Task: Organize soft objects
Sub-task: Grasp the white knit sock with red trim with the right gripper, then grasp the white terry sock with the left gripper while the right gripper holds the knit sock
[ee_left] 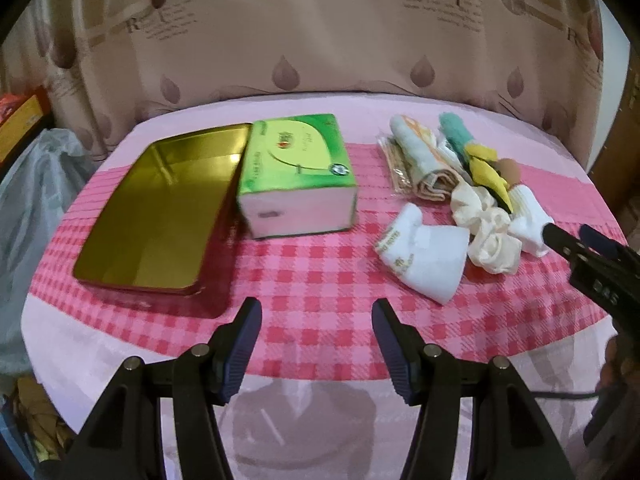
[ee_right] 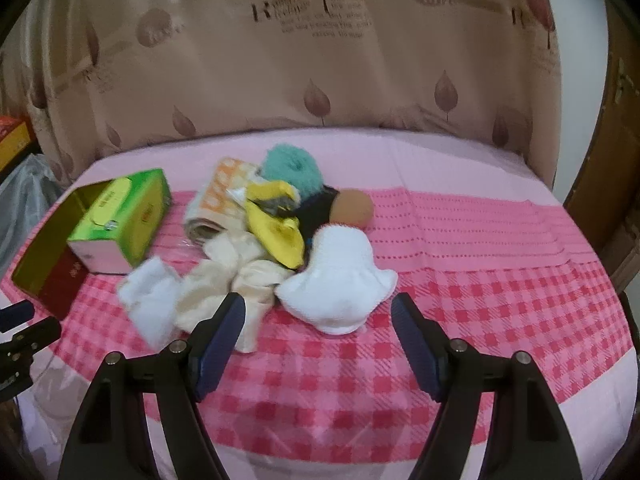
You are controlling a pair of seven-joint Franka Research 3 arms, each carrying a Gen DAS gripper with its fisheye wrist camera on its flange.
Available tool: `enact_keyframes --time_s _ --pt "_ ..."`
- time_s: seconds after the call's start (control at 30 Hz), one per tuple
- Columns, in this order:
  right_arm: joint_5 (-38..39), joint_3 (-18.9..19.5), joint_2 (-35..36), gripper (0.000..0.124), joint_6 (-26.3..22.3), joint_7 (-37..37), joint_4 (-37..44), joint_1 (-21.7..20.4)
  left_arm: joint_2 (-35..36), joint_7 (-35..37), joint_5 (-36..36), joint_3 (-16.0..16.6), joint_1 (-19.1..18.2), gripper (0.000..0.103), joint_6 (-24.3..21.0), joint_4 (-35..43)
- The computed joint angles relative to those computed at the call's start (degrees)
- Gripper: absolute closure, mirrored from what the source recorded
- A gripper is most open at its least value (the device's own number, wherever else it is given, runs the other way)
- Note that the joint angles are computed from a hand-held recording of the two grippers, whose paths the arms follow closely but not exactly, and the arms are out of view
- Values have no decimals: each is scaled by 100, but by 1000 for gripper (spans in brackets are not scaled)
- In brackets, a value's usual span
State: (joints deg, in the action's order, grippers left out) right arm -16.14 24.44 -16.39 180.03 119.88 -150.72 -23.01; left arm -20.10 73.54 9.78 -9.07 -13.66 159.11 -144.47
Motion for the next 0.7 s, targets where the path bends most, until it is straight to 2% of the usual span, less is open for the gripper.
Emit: enact_keyframes --time_s 0.1,0.17,0.33,0.4,0.5,0.7 --pt "-162 47 363 52 -121 107 248 -158 146 229 -163 99 -122 44 52 64" --pt "-495 188 544 52 -168 417 411 -379 259 405 -279 140 -180 44 91 120" --pt "-1313 194 1082 53 -391 1053 921 -560 486 674 -436 109 -200 44 117 251" --pt "-1520 97 1265 54 -462 1212 1064 -499 548 788 -503 101 -219 44 135 287" --pt "-1688 -100 1449 68 -508 1337 1172 -341 659 983 -628 96 -266 44 152 360" --pt "-797 -590 1409 90 -624 460 1079 204 855 1650 -1174 125 -480 44 193 512"
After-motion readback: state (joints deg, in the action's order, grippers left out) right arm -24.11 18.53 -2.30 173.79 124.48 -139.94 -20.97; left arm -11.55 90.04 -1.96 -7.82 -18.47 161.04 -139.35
